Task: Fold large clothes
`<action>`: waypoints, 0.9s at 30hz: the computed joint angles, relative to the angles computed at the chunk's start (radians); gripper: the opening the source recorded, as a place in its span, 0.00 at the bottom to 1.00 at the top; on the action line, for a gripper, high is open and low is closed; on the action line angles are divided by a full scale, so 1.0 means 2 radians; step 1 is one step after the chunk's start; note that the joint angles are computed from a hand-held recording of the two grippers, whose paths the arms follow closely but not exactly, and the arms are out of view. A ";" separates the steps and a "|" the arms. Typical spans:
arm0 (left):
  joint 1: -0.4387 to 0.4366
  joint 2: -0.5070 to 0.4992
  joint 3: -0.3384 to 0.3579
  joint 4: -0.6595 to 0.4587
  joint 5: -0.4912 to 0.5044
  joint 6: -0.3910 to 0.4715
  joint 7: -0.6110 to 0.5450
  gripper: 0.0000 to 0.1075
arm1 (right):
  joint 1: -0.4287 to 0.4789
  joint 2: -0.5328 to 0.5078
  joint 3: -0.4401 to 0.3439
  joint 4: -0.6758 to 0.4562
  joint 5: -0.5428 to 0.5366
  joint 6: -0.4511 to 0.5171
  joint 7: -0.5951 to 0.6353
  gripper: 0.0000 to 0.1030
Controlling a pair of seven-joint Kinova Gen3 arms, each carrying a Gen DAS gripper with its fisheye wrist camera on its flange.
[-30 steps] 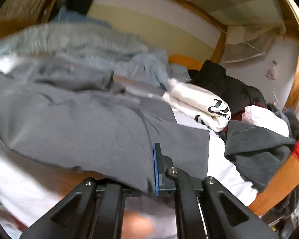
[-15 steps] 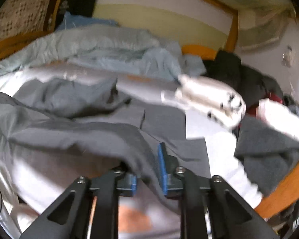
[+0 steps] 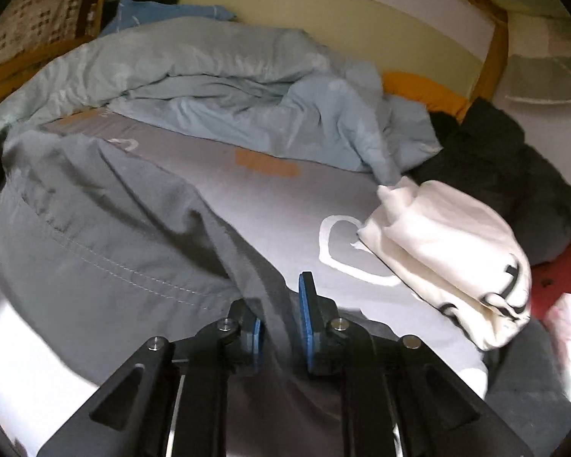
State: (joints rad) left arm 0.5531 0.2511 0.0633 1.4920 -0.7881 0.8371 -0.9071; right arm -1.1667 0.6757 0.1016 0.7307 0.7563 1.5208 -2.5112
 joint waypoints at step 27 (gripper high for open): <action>-0.099 -0.149 0.075 0.164 -0.166 -0.160 0.200 0.41 | -0.014 -0.101 -0.078 0.204 0.169 -0.052 -0.167 0.47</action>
